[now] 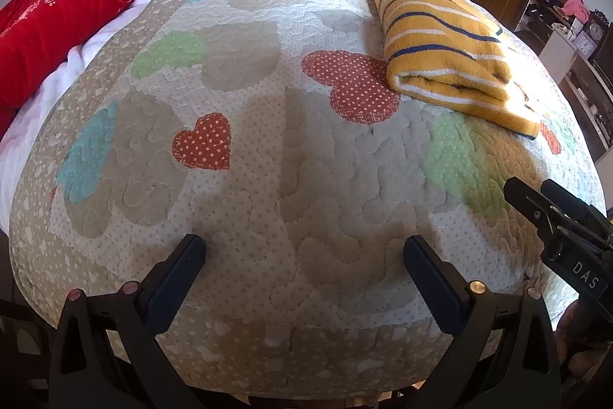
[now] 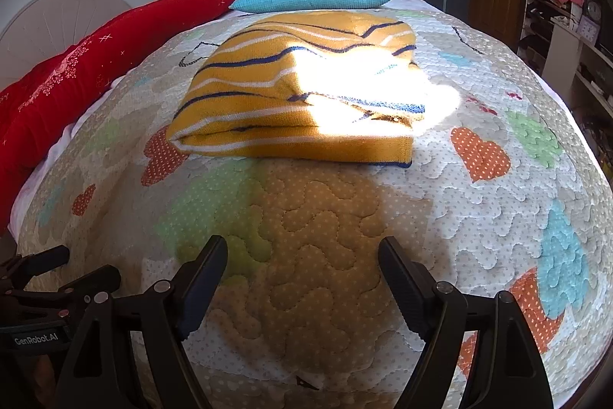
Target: Fold small clothes
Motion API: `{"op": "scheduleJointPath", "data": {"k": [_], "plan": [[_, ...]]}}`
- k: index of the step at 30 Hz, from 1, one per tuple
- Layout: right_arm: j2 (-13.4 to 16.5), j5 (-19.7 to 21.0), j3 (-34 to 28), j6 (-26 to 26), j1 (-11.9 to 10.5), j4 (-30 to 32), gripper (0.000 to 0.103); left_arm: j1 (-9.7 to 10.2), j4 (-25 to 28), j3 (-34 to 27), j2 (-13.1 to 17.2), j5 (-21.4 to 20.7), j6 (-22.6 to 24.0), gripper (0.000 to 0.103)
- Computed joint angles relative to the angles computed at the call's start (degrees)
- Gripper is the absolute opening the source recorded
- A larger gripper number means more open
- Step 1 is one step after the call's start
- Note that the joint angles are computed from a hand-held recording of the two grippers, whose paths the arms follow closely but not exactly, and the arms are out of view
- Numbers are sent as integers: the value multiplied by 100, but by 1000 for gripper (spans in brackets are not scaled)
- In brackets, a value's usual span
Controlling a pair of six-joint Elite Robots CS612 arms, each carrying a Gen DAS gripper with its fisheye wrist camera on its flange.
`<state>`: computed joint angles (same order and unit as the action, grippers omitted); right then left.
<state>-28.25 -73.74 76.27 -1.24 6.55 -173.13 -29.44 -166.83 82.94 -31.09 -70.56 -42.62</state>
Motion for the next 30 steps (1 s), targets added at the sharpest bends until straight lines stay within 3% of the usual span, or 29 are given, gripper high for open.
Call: {"op": "scheduleJointPath", "data": {"k": [5,8,19,30], "plan": [[-7,33,5,19,-4,-4,85,-29,-102,53,-39,102,44,103],[-27,96,53,-29,-17,-60,85,-99,-230,114,-86,408,51,103],[-150,60,347,-93,-63,-740,87,-234,-307,153,-235,998,145,103],[-192,-44,410,-185,-42,-1058,89,-259,-196,86,-240,844,234,103]]}}
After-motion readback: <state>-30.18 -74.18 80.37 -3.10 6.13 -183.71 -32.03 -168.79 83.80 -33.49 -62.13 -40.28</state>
